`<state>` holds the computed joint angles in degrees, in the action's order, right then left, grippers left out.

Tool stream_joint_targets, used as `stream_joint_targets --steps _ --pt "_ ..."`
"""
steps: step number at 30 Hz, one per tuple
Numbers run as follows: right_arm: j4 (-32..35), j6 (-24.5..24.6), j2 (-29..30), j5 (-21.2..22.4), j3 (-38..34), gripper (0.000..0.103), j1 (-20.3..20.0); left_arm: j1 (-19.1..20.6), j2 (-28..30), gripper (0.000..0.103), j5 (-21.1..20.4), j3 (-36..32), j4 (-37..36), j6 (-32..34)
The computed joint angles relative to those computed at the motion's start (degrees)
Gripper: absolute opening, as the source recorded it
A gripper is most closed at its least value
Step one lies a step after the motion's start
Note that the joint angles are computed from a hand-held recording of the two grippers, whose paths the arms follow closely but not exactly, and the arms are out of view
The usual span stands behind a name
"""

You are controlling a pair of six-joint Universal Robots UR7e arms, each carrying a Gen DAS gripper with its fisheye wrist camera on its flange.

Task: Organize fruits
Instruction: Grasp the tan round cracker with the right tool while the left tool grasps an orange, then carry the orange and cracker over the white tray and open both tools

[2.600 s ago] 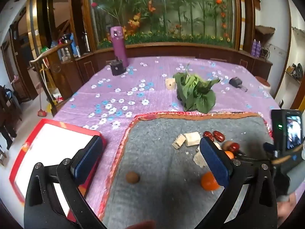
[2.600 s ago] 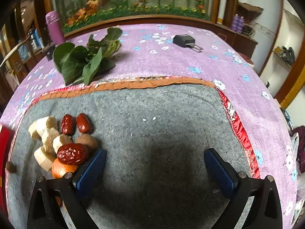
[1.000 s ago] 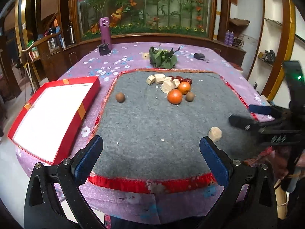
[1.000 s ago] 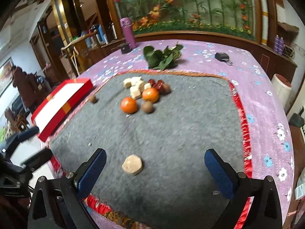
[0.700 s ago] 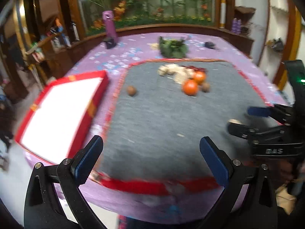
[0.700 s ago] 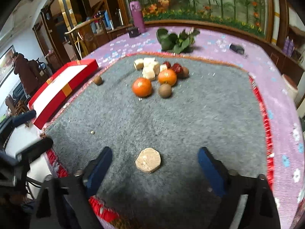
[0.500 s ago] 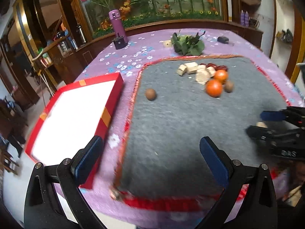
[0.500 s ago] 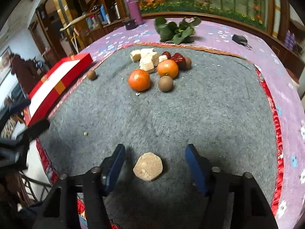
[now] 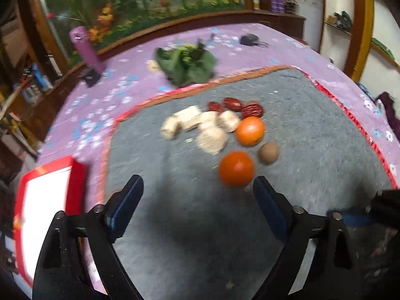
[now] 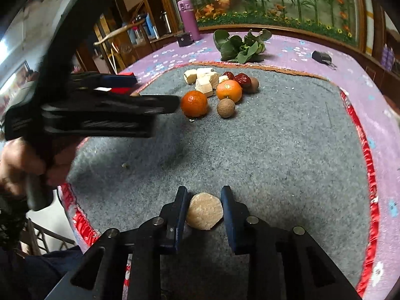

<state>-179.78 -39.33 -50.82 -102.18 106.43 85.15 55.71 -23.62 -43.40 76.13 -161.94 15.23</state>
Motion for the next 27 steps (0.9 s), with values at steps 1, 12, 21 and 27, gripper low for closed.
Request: stream_joint_targets --steps 1,12,21,27 --pt "0.0 0.0 0.0 0.5 0.1 0.027 -0.1 0.3 0.6 0.088 -0.8 -1.5 2.3 -1.2" --pt "1.8 0.3 -0.7 3.9 0.0 0.027 -1.4 2.5 3.4 0.045 -7.8 -8.8 12.1 -5.9" --pt "2.0 -0.6 -0.4 1.6 -0.3 0.027 -0.5 2.9 1.1 0.034 -9.5 -5.2 7.8 -5.0" --pt "3.1 -0.2 0.1 1.2 -1.8 0.027 1.2 2.5 -5.5 0.034 -5.0 4.1 -0.7 -6.4"
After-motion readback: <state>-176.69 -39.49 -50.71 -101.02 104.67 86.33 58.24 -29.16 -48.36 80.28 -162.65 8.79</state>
